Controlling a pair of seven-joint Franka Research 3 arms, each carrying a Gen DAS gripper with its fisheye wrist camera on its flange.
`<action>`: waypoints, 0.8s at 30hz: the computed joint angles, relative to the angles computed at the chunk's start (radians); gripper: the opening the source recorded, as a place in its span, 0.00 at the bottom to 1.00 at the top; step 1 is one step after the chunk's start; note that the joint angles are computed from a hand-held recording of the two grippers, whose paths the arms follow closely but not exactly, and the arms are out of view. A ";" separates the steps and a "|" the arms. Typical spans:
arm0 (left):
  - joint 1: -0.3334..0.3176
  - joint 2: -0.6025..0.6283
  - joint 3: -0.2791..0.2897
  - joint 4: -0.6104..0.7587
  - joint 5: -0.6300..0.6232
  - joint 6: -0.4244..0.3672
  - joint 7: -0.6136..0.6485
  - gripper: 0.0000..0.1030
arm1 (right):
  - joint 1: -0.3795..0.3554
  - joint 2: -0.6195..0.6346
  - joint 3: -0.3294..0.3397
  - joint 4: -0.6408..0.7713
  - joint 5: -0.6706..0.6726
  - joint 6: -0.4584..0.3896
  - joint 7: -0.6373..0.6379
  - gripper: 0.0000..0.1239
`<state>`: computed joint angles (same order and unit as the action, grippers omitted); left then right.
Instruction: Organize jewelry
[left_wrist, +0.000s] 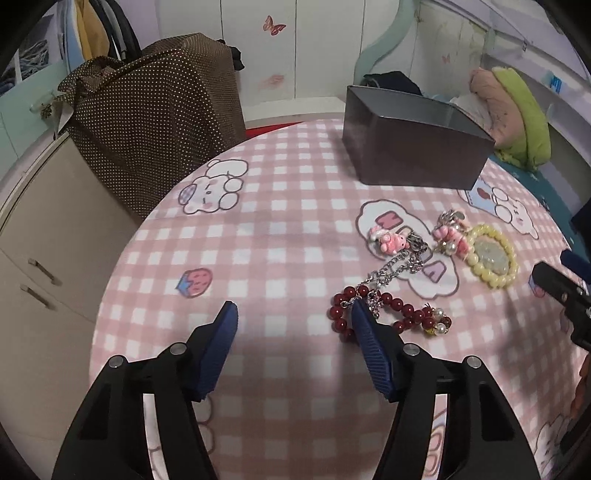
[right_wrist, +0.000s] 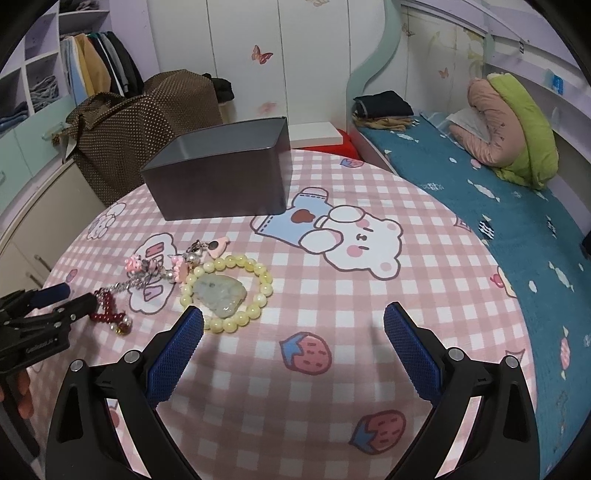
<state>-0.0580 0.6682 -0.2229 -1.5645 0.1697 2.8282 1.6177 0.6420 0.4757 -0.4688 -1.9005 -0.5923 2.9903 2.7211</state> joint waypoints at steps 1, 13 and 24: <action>0.019 0.003 -0.023 0.000 -0.018 0.006 0.013 0.59 | 0.001 0.001 -0.001 0.002 0.000 -0.001 0.001 0.77; 0.025 0.116 -0.128 0.166 -0.121 -0.026 0.179 0.48 | -0.013 0.020 -0.001 0.033 0.012 -0.012 -0.010 0.77; -0.023 0.176 -0.079 0.264 -0.149 -0.075 0.187 0.21 | -0.051 0.047 0.031 0.056 0.098 0.007 -0.098 0.77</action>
<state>-0.0807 0.8445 -0.3014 -1.3008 0.0209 2.7536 1.8050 0.5910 0.5226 -0.4374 -1.8444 -0.4945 2.9974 2.6233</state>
